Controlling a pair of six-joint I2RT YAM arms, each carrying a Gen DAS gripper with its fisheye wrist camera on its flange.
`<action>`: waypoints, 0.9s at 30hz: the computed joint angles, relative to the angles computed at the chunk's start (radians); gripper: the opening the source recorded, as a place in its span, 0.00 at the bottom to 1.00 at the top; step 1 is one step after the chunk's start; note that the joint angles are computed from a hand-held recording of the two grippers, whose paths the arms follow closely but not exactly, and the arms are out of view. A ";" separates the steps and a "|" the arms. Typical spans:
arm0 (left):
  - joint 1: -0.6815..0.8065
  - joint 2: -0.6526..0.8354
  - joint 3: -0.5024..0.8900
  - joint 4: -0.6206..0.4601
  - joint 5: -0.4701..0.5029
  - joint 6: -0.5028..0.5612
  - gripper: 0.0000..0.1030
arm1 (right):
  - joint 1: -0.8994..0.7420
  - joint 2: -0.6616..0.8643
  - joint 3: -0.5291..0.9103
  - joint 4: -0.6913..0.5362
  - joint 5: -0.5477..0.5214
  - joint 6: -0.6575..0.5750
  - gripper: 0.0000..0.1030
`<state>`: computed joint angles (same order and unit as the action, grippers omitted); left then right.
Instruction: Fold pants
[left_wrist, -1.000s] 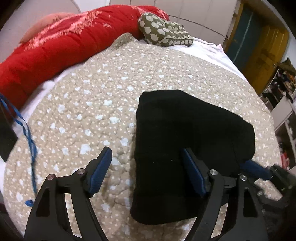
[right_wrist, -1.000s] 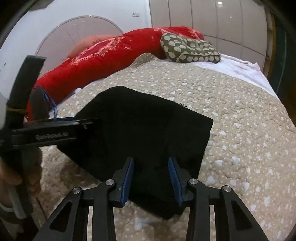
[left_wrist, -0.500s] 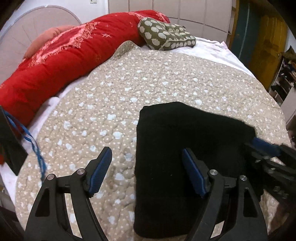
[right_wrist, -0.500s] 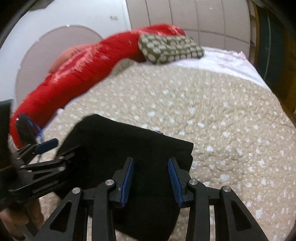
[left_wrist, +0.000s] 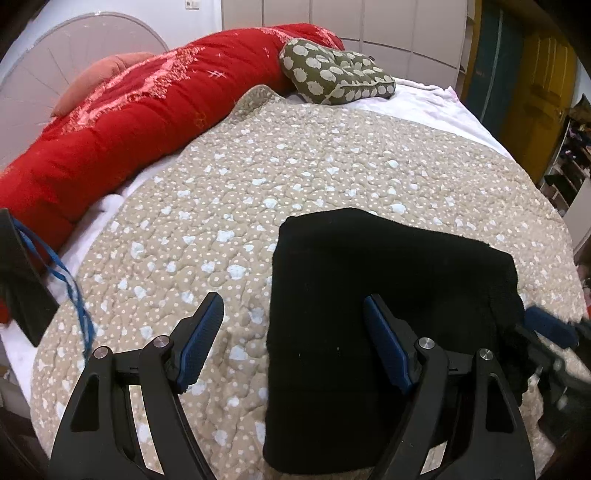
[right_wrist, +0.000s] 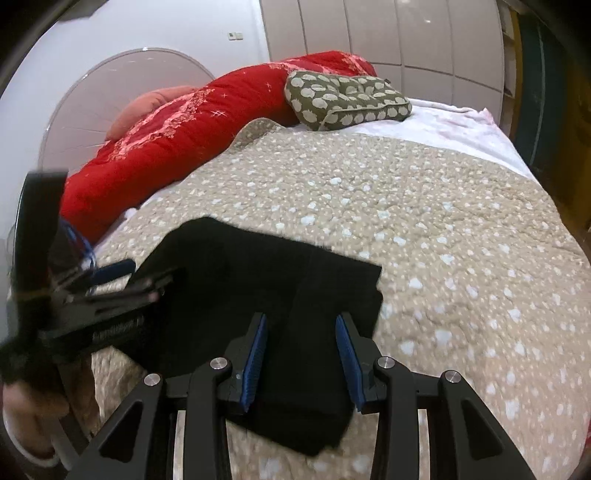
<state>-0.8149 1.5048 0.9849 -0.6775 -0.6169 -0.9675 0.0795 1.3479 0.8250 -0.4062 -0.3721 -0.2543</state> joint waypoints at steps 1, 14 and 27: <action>-0.007 0.001 0.005 -0.011 -0.006 -0.008 0.76 | 0.000 -0.006 -0.020 0.005 0.005 -0.002 0.36; -0.180 -0.007 0.051 -0.184 -0.109 -0.213 0.76 | -0.059 -0.145 -0.053 -0.054 -0.015 0.000 0.37; -0.289 0.019 0.108 -0.300 -0.162 -0.346 0.76 | -0.141 -0.258 -0.089 -0.121 -0.062 -0.027 0.38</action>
